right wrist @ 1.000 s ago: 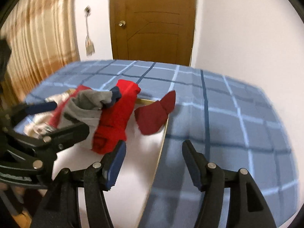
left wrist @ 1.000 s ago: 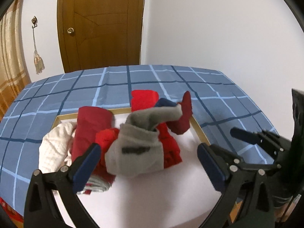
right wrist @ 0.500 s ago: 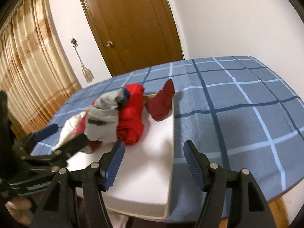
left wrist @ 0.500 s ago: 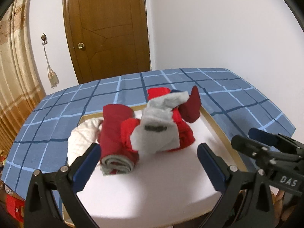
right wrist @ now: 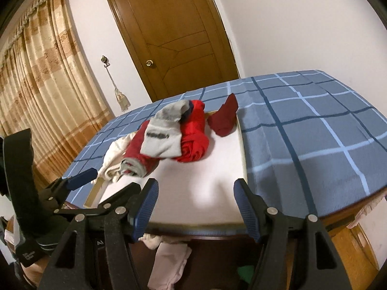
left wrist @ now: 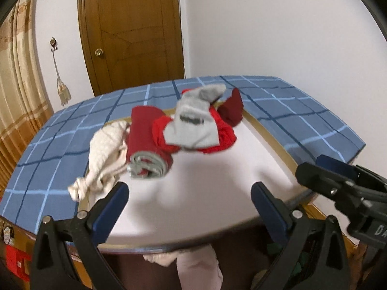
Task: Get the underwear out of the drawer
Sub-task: 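Move both tools back down toward the open drawer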
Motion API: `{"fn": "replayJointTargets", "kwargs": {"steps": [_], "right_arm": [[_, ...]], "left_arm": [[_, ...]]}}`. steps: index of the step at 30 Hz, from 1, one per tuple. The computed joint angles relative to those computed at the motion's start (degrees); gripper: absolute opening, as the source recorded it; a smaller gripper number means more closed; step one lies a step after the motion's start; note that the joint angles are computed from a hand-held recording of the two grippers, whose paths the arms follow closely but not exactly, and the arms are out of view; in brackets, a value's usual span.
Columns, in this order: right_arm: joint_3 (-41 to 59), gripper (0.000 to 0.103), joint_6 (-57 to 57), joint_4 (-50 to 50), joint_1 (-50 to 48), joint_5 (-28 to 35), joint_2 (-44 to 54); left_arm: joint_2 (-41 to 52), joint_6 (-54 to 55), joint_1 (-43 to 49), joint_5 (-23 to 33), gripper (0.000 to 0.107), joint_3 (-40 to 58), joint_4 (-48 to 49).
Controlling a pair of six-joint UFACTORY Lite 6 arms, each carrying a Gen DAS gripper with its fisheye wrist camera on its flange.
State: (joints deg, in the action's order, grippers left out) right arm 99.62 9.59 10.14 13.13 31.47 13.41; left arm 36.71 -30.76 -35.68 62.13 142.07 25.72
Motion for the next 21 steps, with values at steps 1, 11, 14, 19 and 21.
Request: {"fn": "replayJointTargets", "kwargs": {"steps": [1,11,14,19,21], "right_arm": [[-1.7,0.067,0.1,0.2,0.3,-0.6,-1.2],[-15.9,0.067,7.8,-6.6,4.5,-4.1,-12.0],[-19.8,0.067,9.8,-8.2,5.4,-4.6,-14.7],[-26.9,0.067,12.9,-9.9,6.8,-5.8,-19.1],[-29.2,0.067,15.0,-11.5,7.5,-6.3,-20.3]], "left_arm": [[-1.7,-0.8,-0.2,-0.9,0.102,-3.0,0.2],[-17.8,-7.0,-3.0,-7.7,0.102,-29.6,3.5],[-21.0,-8.2,-3.7,-8.6,0.102,-34.8,4.0],[-25.7,-9.8,-4.4,-10.6,0.102,-43.2,3.4],[-27.5,-10.6,-5.1,-11.0,0.102,-46.5,4.1]]}}
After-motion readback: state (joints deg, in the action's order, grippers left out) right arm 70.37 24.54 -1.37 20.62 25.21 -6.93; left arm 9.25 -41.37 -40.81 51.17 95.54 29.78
